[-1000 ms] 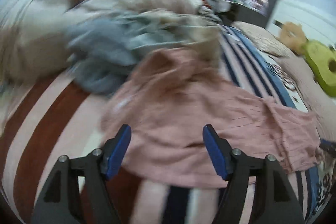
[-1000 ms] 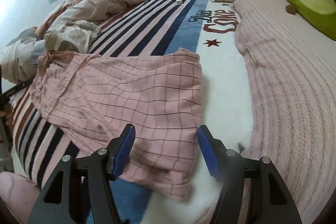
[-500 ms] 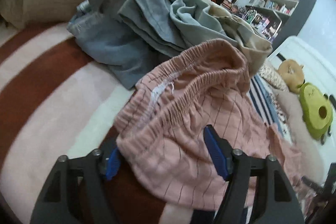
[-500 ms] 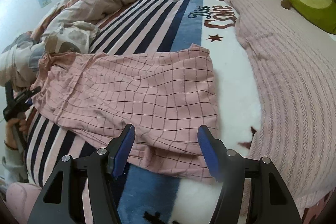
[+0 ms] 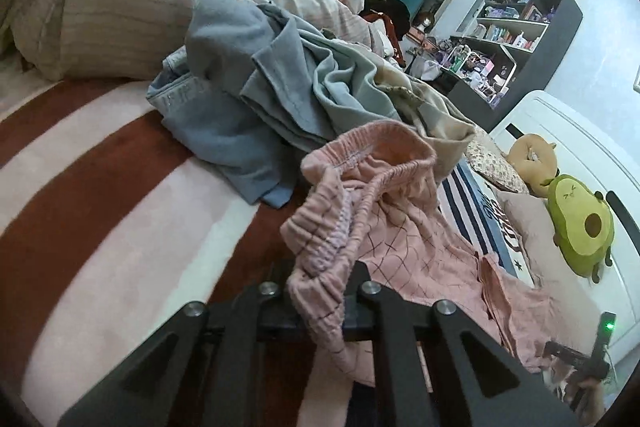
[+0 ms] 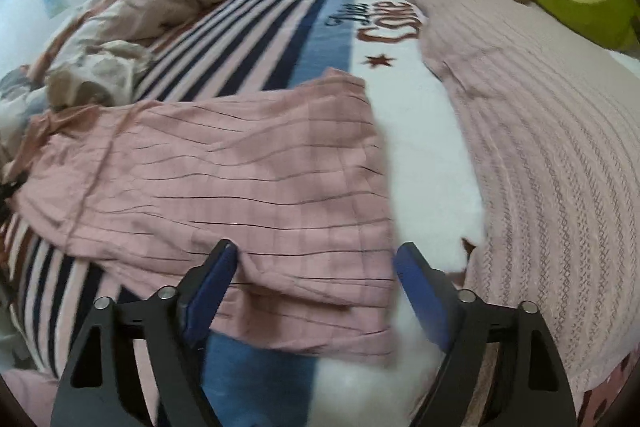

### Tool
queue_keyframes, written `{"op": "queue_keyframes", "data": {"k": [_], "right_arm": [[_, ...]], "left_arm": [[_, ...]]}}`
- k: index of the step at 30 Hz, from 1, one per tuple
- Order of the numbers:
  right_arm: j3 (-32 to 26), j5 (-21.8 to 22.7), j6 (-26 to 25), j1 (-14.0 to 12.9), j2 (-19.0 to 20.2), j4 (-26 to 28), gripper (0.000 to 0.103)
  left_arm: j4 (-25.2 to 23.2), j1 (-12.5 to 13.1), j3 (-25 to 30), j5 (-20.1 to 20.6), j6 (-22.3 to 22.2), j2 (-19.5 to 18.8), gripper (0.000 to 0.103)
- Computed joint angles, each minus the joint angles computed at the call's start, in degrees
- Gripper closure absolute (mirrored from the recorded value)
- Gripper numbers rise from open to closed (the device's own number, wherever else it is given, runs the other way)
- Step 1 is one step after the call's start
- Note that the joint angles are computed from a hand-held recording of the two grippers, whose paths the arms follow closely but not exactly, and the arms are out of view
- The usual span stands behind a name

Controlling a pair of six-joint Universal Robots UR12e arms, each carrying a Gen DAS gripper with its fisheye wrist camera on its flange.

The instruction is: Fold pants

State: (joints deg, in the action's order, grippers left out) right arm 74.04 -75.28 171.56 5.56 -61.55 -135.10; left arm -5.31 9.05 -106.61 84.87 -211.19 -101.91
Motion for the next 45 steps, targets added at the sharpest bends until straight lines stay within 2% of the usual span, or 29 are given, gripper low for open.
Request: {"op": "queue_keyframes", "data": {"k": [3,4,5,6,7,10,14,18,20,21,23,27,30,33,36,45], "right_arm": [[-0.9,5.5,1.9,-1.0,0.8,3.8,0.022],[-0.9,6.4,2.1,-1.1,0.8,3.8,0.027],[-0.7,6.6,1.9,-1.1,0.8,3.4,0.046],[-0.6,5.9,1.4,-1.0,0.7,3.2,0.06],[-0.2,4.7,0.6,-0.7,0.5,2.2,0.084],[1.0,5.8,0.9,-0.8,-0.3,0.1,0.088],[3.2,9.0,1.2,-1.3,-2.4,-1.9,0.088],[5.2,13.3,-1.7,-1.3,-5.0,2.1,0.088],[6.1,14.7,-2.8,-1.0,-5.9,3.8,0.088],[6.9,16.1,-3.3,-1.0,-6.5,5.2,0.088],[8.0,16.7,-3.7,-0.8,-7.1,6.3,0.085],[9.3,9.5,-4.3,0.7,-7.7,4.7,0.07],[9.4,10.7,-2.7,0.3,-7.6,4.3,0.062],[9.4,10.1,-2.1,0.2,-7.8,2.7,0.055],[9.6,10.5,-2.2,-0.1,-8.0,1.8,0.054],[10.7,15.0,-3.2,-1.3,-8.4,-0.4,0.054]], "left_arm": [[0.2,0.1,-0.6,-0.6,-0.3,0.4,0.095],[0.1,-0.1,-0.6,-0.4,-0.2,0.5,0.095],[-0.1,-0.2,-0.7,0.0,0.2,0.7,0.095],[0.0,-0.4,-0.8,0.4,0.5,0.8,0.095],[0.2,-0.5,-1.0,0.9,0.8,1.0,0.095],[0.8,-0.9,-1.6,2.3,1.4,1.9,0.095],[1.0,-1.2,-2.9,5.2,2.2,4.1,0.096],[0.3,-0.9,-5.2,9.2,2.0,7.3,0.096],[-1.2,-1.0,-6.1,12.5,2.9,8.8,0.096],[-1.8,-0.8,-6.6,12.7,2.8,9.4,0.096],[-3.6,-0.1,-7.3,10.9,3.3,10.4,0.096],[-5.6,-0.4,-6.7,9.6,6.2,10.2,0.096],[-5.0,-0.8,-6.0,7.1,6.8,9.6,0.096],[-4.2,-1.5,-4.6,5.1,7.7,8.6,0.096],[-3.9,-2.9,-2.5,2.7,9.3,7.3,0.095],[-7.0,-9.3,7.6,-3.5,17.4,1.3,0.095]]}}
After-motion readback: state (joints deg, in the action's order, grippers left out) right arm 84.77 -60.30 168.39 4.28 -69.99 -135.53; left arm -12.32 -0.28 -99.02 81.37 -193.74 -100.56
